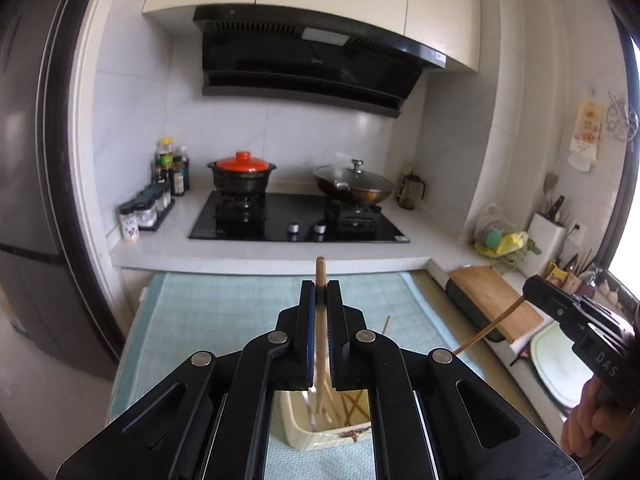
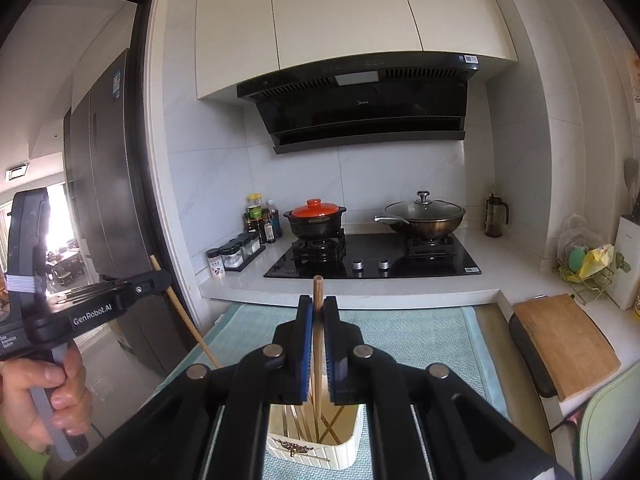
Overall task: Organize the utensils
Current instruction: 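Lift both chopsticks over the cream holder and open both grippers, then move both open grippers back toward the last two crossed chopsticks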
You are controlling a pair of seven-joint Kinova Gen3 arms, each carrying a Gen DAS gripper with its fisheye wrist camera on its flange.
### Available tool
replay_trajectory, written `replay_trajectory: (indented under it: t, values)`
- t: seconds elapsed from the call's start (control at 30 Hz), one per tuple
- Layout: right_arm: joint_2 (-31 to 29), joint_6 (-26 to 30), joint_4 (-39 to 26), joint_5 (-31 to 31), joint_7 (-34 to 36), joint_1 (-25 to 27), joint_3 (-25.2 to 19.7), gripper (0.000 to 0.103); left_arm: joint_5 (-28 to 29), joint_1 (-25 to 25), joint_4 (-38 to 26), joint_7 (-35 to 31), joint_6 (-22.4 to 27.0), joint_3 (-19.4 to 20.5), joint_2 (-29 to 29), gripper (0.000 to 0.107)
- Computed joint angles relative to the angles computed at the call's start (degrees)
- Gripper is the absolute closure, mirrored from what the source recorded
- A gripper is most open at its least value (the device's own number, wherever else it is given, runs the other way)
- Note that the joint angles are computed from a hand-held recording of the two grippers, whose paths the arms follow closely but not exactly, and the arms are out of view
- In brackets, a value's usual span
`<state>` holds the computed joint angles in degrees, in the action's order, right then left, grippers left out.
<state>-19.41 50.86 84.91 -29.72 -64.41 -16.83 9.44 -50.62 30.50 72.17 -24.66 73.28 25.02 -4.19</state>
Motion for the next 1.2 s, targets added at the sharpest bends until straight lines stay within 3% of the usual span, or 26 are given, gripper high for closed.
replay_trajectory:
  t: [0.13,0.27,0.43,0.6,0.67,0.7,0.73,0.77,0.8,0.9,1.03,1.2]
  values:
    - [4.3,2.0,-0.4,-0.6,1.6,-0.5,-0.1,0.097,6.1,-2.4,4.5,0.0,-6.1,-3.6,-0.4,0.104]
    - [11.2,9.7,-4.2,0.0,1.2,1.5,-1.8,0.097,13.3,-4.6,6.0,-4.2,-9.5,-6.3,0.7,0.104]
    - [18.1,13.8,-7.0,1.6,-2.7,4.7,-5.8,0.097,21.3,-6.3,6.5,-9.3,-11.2,-9.3,3.2,0.104]
    - [22.0,13.3,-8.5,2.4,-6.0,7.3,-9.7,0.094,22.1,-5.7,5.8,-10.1,-10.1,-10.8,5.8,0.103]
    - [22.1,11.8,-8.4,3.3,-7.2,7.9,-11.0,0.094,19.8,-4.6,5.1,-8.7,-8.4,-11.0,6.6,0.095]
    - [21.9,10.9,-8.2,3.3,-7.3,8.2,-11.5,0.089,18.8,-4.0,4.8,-7.9,-7.6,-11.1,6.8,0.075]
    - [21.3,9.8,-7.6,2.8,-7.0,8.6,-11.7,0.072,17.6,-3.4,5.0,-6.7,-7.2,-11.2,6.6,0.053]
    - [20.7,9.1,-7.3,1.9,-6.8,9.0,-11.7,0.053,15.8,-2.7,5.5,-4.9,-6.9,-11.1,6.1,0.045]
    - [19.7,8.0,-6.4,0.5,-6.3,9.6,-11.5,0.049,14.4,-2.2,6.3,-3.6,-6.8,-11.0,5.4,0.035]
    - [16.4,6.0,-4.2,-0.7,-5.2,10.1,-10.8,0.048,13.0,-1.4,7.9,-3.4,-5.5,-9.5,3.5,0.029]
    - [10.5,5.3,0.2,-0.8,-2.0,9.4,-8.8,0.047,10.7,0.5,11.2,-2.3,-0.2,-5.4,1.0,0.014]
    - [2.8,8.4,6.8,0.8,1.5,7.9,-5.5,0.047,10.3,3.4,16.7,2.1,7.6,1.0,-1.9,0.011]
